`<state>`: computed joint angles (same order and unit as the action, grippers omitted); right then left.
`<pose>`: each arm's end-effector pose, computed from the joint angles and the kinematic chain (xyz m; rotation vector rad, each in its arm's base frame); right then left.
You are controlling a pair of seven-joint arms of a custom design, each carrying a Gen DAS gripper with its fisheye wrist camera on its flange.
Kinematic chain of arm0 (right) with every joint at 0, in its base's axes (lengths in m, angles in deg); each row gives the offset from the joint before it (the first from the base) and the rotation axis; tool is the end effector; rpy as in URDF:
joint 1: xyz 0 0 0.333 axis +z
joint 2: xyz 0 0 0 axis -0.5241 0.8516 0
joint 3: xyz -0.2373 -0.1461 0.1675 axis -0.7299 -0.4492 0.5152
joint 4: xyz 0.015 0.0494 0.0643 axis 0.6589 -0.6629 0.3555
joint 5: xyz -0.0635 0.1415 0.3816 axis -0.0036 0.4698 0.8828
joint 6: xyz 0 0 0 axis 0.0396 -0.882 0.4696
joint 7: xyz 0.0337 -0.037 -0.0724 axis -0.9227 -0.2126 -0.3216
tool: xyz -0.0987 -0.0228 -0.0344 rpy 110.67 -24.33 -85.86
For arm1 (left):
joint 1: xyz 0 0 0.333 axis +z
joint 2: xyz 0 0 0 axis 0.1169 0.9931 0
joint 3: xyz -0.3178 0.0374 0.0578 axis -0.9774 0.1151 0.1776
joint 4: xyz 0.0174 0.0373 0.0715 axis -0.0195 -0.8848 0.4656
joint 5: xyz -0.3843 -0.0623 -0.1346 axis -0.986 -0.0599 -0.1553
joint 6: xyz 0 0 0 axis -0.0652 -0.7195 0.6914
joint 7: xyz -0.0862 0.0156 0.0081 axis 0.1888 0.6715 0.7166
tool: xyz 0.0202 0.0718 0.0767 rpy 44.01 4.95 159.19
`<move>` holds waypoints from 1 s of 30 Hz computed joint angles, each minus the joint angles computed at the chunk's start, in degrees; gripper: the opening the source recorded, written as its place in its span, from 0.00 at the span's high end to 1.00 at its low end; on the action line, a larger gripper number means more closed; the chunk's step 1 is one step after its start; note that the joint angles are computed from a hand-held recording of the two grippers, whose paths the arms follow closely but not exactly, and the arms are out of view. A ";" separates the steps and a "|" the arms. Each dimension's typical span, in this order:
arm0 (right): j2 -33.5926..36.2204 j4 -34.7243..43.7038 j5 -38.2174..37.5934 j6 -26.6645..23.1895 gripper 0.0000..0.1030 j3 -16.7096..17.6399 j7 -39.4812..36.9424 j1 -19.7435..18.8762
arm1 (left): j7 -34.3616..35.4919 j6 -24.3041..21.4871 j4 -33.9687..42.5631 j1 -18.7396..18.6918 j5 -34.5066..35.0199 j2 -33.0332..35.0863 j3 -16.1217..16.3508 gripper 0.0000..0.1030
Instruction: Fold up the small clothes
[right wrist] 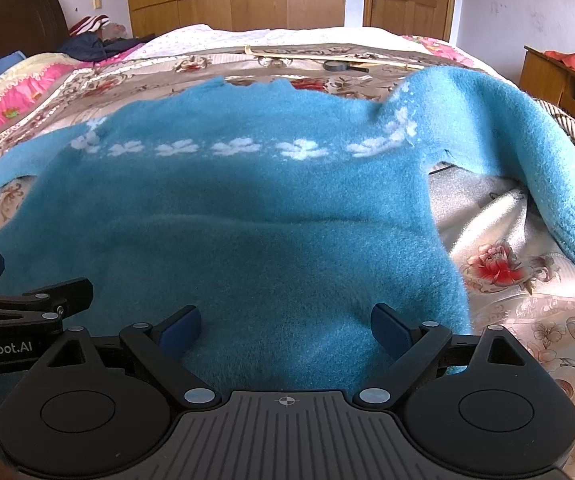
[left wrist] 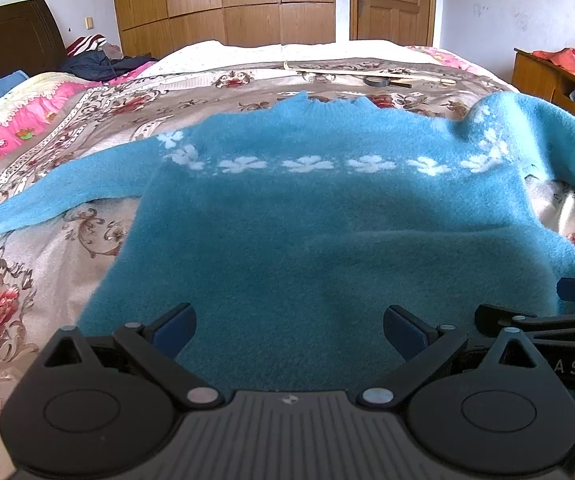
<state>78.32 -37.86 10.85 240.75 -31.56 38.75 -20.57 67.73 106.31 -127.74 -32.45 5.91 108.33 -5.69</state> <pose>0.6626 0.0873 0.3668 -1.7618 1.8516 -0.7049 0.6556 -0.2631 0.3464 -1.6371 1.8869 -0.7721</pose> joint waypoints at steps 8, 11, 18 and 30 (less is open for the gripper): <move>0.02 -0.05 -0.19 0.02 0.11 -0.16 0.09 0.16 | 0.06 0.03 0.05 0.31 -0.03 -0.01 -0.35 0.00; 0.04 0.00 -0.14 -0.02 0.11 -0.11 0.06 0.14 | 0.14 0.12 -0.06 0.40 -0.10 -0.09 -0.44 0.00; 0.10 -0.13 -0.13 0.13 0.12 -0.10 -0.08 0.21 | 0.58 0.11 -0.25 0.80 -0.41 -0.28 -0.89 0.00; 0.19 -0.05 -0.16 0.14 0.12 -0.18 0.00 0.31 | 1.47 0.19 -0.36 1.13 -1.35 -0.32 -1.37 0.00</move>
